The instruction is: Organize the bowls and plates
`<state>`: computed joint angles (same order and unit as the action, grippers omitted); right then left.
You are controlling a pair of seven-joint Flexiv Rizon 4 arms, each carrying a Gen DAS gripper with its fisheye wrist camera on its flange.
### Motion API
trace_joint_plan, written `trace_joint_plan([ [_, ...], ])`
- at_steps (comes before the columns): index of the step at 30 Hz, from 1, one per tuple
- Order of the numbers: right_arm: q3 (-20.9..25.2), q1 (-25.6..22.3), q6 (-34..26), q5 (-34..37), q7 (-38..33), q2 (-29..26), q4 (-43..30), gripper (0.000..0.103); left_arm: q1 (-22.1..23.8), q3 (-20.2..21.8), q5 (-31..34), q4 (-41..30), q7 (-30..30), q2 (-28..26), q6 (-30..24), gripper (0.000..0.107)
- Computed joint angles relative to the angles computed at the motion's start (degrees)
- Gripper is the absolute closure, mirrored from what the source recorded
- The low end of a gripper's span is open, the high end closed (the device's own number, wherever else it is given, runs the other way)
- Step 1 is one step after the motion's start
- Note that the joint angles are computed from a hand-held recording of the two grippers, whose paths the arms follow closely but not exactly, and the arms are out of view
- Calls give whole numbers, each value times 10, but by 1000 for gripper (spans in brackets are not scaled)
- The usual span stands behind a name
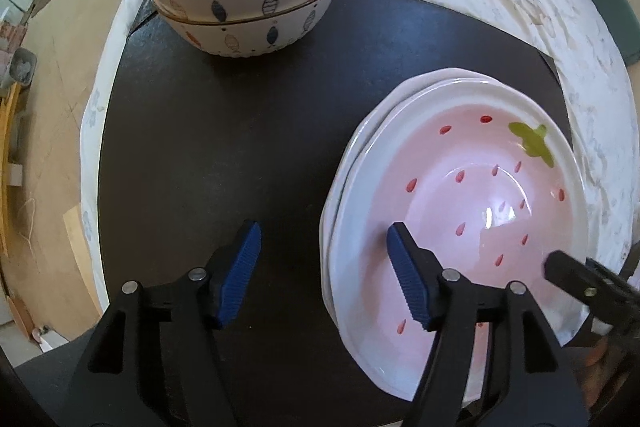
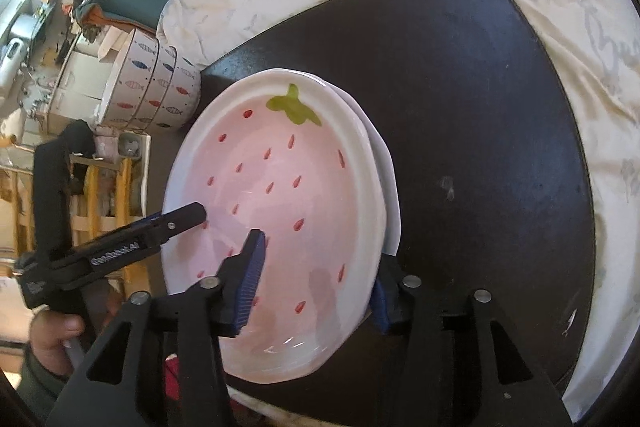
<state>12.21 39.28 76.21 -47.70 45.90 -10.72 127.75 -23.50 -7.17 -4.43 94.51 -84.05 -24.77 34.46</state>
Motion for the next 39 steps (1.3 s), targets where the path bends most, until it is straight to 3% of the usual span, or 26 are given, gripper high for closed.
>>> trace_joint_plan([
  [2,4,-4,5,12,-9,4,0,38,-1,0,2,3,2,2,3,44],
  [7,38,-12,-40,99,-73,28,-1,37,-4,2,7,5,-5,5,10,44],
  [9,42,-11,-64,104,-72,48,4,37,-9,4,17,-1,-13,1,12,43],
  [11,37,-12,-110,35,-2,88,20,37,-7,4,14,-1,-19,0,9,44],
  [12,45,-14,-162,-5,59,115,28,36,-6,3,10,0,-23,2,6,44],
  [14,69,-24,-211,-10,106,137,36,33,-2,1,3,3,-20,4,-3,44],
  [17,76,-41,-163,4,111,124,50,33,9,-7,-18,17,5,11,5,52],
  [21,52,-52,-56,-46,117,61,45,35,15,-9,-40,19,13,11,1,52],
  [24,61,-37,-60,44,25,17,17,38,14,-7,-40,15,7,7,-4,60],
  [28,60,-11,-100,113,-28,8,-4,38,28,-8,-61,14,21,4,-12,60],
  [31,48,0,-104,110,-17,17,1,38,21,-9,-51,17,32,4,0,59],
  [36,46,4,-112,114,-18,19,3,37,19,-18,-61,11,53,1,-25,59],
  [39,46,5,-120,114,-31,19,-2,23,11,-9,-42,13,49,9,-19,59],
])
